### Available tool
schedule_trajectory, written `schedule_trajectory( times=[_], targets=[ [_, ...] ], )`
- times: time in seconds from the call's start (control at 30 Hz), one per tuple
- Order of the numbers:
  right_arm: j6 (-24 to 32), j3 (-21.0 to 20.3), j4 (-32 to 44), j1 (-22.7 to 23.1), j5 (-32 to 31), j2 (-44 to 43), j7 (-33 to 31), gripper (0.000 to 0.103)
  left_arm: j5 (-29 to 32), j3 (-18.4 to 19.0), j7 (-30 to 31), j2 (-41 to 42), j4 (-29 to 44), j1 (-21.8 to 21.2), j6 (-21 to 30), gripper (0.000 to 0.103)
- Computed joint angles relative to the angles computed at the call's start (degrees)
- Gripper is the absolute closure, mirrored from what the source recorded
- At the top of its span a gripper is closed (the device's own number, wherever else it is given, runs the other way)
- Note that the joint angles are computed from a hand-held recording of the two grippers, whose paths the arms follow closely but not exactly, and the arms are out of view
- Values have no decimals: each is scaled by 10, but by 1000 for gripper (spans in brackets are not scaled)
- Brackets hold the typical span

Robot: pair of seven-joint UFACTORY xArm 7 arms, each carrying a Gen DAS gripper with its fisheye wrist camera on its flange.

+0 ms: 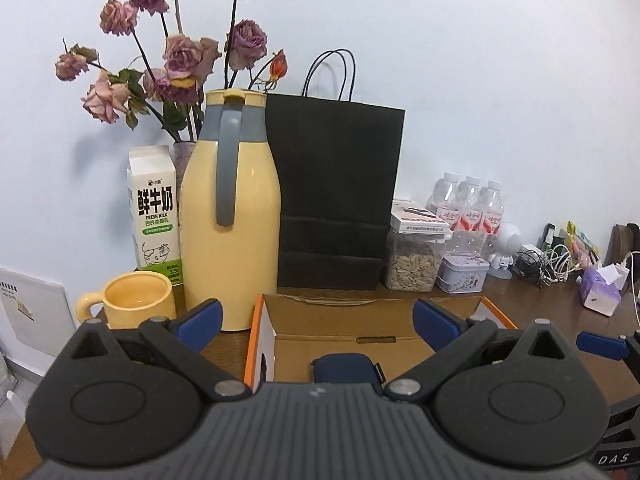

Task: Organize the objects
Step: 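Lower the toy and beige lid into the box and open both tools, then withdraw both tools from the box back over the table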

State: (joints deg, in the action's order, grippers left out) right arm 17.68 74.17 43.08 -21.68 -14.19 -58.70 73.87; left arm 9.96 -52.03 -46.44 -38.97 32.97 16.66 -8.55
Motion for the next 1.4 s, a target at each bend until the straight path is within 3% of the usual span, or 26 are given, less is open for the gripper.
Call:
schedule_trajectory(
  times=[0.33, 0.73, 1.17, 1.4],
  targets=[
    [63, -26, -6, 83, 1, -24, 4, 0, 5, 75, -12, -85, -58, -127, 53, 0],
    [140, -33, -30, 193, 7, -24, 30, 0, 19, 125, -64, -194, -136, -267, 140, 0],
    [186, -8, -55, 279, 7, 13, 108, 0, 46, 105, -178, -288, -206, -400, 237, 0],
    [205, -3, -69, 308, 1, 31, 147, 0, 63, 105, -221, -261, -214, -440, 247, 0]
  ],
)
